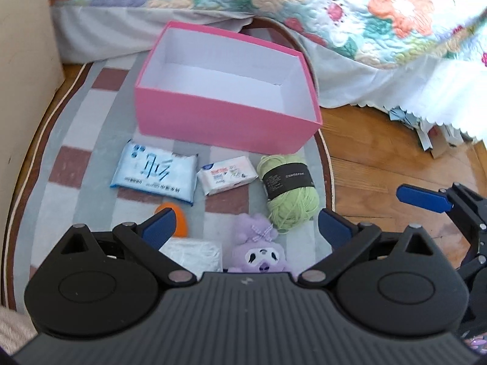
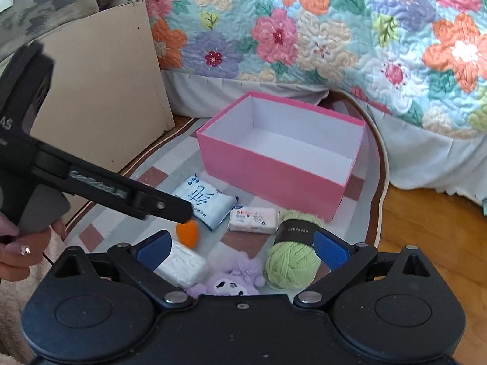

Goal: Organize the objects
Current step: 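Move the left tool to the green yarn ball and close on it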

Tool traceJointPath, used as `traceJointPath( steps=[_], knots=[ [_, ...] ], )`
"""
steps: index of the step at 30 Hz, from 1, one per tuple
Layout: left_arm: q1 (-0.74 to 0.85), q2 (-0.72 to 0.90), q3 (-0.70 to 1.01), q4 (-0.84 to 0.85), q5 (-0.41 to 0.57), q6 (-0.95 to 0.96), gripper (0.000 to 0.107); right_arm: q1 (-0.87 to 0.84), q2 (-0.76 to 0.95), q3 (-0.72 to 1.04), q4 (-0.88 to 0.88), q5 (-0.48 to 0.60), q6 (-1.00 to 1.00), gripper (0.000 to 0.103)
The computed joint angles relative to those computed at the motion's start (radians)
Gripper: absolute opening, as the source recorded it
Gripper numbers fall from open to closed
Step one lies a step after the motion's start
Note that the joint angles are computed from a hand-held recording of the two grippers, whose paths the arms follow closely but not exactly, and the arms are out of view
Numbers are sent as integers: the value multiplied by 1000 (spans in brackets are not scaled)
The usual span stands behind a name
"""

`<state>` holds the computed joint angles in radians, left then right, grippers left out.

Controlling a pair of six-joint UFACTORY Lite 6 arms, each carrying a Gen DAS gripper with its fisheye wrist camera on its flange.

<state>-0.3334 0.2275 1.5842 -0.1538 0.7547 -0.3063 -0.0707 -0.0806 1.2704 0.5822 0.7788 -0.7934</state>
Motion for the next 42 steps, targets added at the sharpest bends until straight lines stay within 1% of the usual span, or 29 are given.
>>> traceJointPath(
  steps=[1,5,8,11,12,13,15,16,18,20,25,26,28,29,30,31,32,33,36,39,42],
  knots=[
    [-7,20,25,3,4,3,101,4,3,-1,-3,-4,-7,98],
    [-24,104,121,-1,31,24,101,5,32,4,-12,-17,-13,96],
    [-24,155,170,-7,36,44,100,-16,58,6,29,-12,-52,93],
    [-12,209,214,-49,29,87,99,-31,69,-7,70,-33,-90,93],
    [-6,226,223,-77,19,110,97,-35,74,-10,85,-40,-108,93],
    [4,243,229,-119,5,140,94,-39,79,-18,105,-50,-135,93],
    [19,268,228,-198,-31,197,87,-34,89,-35,126,-92,-160,92],
    [24,281,229,-233,-51,220,86,-34,97,-39,138,-110,-172,93],
    [32,310,243,-308,-74,282,86,-31,120,-36,146,-135,-177,93],
    [35,350,278,-346,-80,304,86,-34,137,-42,179,-162,-199,93],
    [30,434,345,-396,-94,353,83,-19,126,-124,325,-287,-369,94],
    [34,445,344,-421,-97,373,81,-6,135,-124,304,-309,-361,94],
    [49,474,345,-487,-92,425,74,23,173,-99,185,-340,-265,94],
    [57,484,337,-525,-96,457,73,36,197,-81,108,-343,-192,94],
    [70,485,305,-605,-105,519,73,46,230,-52,44,-326,-135,90],
    [82,498,289,-684,-96,578,73,52,251,-41,22,-325,-113,86],
    [91,518,287,-729,-78,606,71,58,271,-32,1,-328,-80,85],
    [93,531,281,-750,-80,617,68,62,294,-19,-19,-328,-43,85],
    [94,551,257,-792,-120,672,67,80,341,-3,-89,-358,54,85],
    [98,578,262,-836,-137,714,67,88,354,-16,-78,-390,45,85],
    [94,608,288,-809,-138,677,67,84,383,-8,-74,-399,71,86]
  ],
)
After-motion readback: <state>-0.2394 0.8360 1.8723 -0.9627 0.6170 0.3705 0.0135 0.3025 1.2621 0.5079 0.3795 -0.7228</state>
